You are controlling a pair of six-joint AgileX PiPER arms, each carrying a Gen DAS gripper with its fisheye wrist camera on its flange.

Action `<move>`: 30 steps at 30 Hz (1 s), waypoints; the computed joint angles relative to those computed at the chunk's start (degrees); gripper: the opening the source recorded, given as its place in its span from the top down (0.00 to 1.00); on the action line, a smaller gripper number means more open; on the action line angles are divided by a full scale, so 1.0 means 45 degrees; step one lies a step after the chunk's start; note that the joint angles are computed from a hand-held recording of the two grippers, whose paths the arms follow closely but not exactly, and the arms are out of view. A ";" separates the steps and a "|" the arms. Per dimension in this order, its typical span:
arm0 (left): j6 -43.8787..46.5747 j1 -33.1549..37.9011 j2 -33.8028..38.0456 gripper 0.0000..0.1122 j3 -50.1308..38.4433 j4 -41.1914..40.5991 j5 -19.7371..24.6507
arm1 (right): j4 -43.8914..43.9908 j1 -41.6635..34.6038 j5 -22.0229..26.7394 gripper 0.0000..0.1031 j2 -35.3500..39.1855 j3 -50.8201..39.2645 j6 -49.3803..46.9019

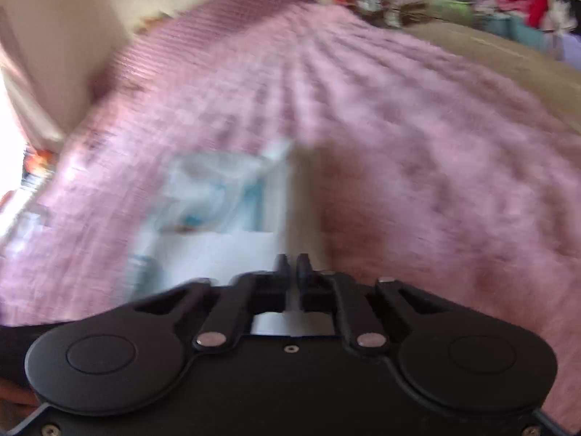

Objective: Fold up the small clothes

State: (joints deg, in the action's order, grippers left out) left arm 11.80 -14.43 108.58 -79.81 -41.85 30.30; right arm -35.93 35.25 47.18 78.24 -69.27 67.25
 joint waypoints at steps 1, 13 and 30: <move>0.0020 0.0120 -0.0016 0.55 0.0072 -0.0297 0.0124 | 0.0588 -0.0397 0.0101 1.00 0.0170 0.0108 -0.0361; 0.0335 0.2006 0.1715 0.50 -0.3361 -0.1980 0.2870 | 0.3487 -0.2839 -0.3884 0.42 -0.0187 0.0100 -0.2578; -0.0581 0.2796 0.6385 0.38 -0.8902 -0.4654 0.7109 | 1.2761 -0.5391 -0.3545 0.42 0.1611 -0.0475 -1.1858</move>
